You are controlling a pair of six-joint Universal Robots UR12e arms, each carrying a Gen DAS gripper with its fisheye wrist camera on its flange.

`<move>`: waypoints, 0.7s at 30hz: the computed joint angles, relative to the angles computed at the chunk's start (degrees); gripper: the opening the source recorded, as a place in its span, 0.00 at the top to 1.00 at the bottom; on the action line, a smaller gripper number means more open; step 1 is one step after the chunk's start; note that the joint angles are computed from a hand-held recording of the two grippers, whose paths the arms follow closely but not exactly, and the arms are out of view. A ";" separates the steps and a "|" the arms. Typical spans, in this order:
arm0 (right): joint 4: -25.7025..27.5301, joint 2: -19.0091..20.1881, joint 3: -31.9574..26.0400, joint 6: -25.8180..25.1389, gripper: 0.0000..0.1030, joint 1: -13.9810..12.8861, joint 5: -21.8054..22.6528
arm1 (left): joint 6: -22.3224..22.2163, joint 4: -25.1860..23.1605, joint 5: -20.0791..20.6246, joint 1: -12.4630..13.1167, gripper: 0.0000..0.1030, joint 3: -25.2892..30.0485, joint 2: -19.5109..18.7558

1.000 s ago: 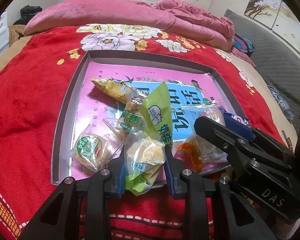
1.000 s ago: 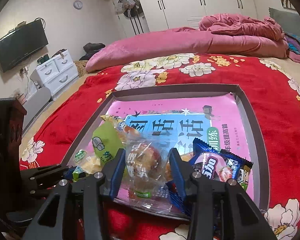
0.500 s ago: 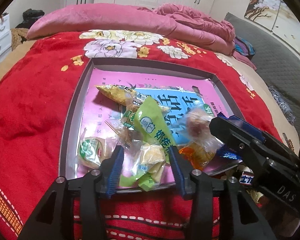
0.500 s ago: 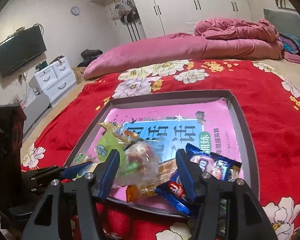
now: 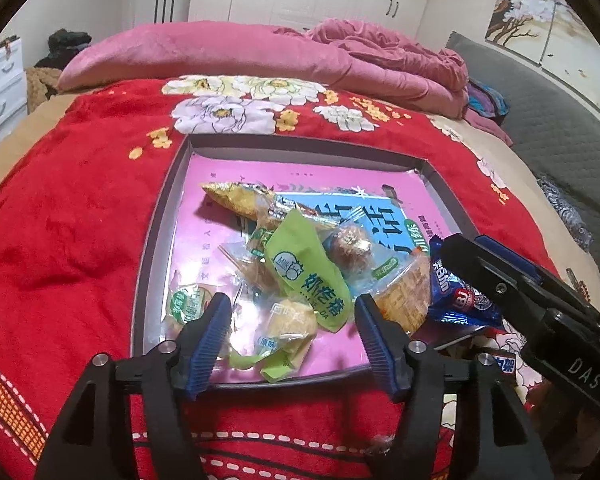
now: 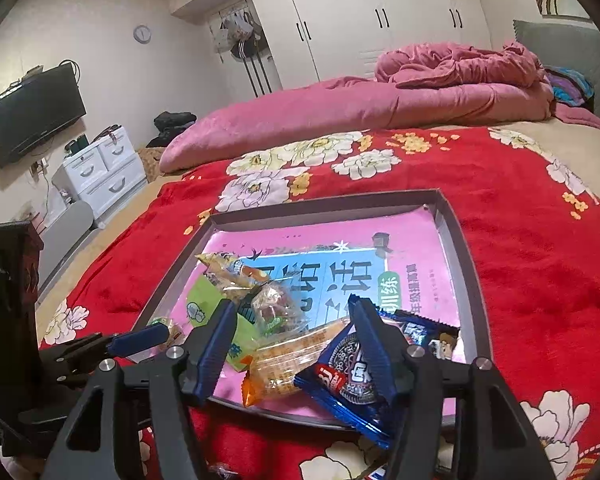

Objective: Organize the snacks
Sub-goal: 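Withdraw both open tools toward the chocolate bar and dark candy on the bedspread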

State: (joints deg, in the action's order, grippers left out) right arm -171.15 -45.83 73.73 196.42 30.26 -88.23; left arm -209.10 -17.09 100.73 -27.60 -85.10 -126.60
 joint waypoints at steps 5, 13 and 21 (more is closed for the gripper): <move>-1.29 -0.50 0.78 0.69 0.32 -0.09 -0.48 | 0.70 1.11 0.96 -0.23 0.33 -0.23 0.18; -2.56 -1.43 2.23 2.07 0.30 -0.37 -1.79 | 1.18 2.56 2.61 -0.57 0.33 -0.63 0.46; -3.59 -2.71 4.20 2.86 0.28 -0.63 -2.99 | 1.72 4.40 3.67 -0.97 0.25 -1.74 1.24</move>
State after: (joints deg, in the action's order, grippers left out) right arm -174.74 -48.54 77.93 199.28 29.62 -91.22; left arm -207.38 -12.69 104.40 -28.57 -86.84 -125.36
